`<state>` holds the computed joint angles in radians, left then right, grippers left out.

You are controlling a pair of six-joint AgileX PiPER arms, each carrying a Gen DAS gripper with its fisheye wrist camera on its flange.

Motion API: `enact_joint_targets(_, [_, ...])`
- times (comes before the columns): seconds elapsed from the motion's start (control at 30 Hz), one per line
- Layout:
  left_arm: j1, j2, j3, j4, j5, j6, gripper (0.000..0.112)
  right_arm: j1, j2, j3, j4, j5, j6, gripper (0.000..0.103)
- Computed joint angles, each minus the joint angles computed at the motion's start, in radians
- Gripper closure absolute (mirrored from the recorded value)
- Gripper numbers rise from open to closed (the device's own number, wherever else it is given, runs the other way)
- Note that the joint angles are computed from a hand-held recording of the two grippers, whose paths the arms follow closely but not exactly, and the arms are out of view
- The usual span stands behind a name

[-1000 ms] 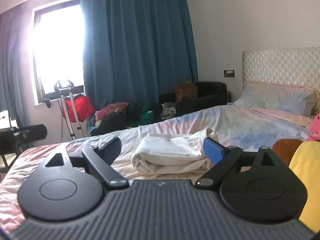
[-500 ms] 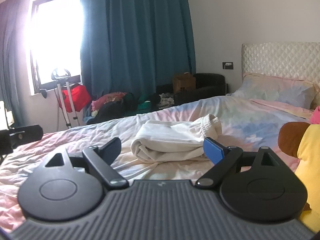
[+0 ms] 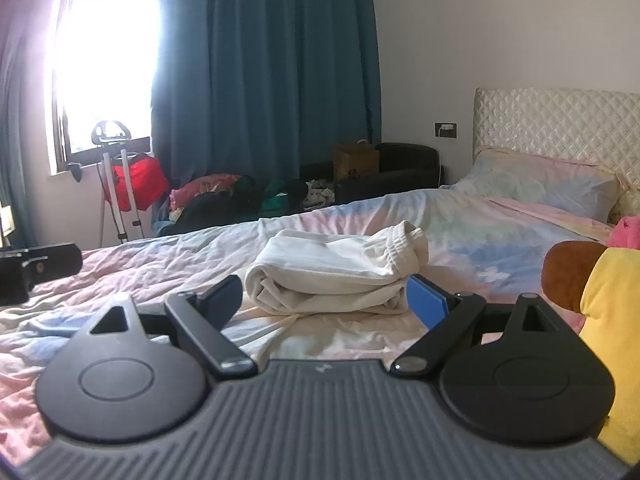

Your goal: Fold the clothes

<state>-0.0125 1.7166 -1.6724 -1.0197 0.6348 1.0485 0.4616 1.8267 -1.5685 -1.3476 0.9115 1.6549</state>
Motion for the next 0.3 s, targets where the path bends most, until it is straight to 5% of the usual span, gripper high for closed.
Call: enact_joint_targets(0.3, [-0.005,0.005,0.005,-0.014,-0.007,0.019,0.009,0.002,-0.002,-0.007,0.011,0.006,-0.019,0.013])
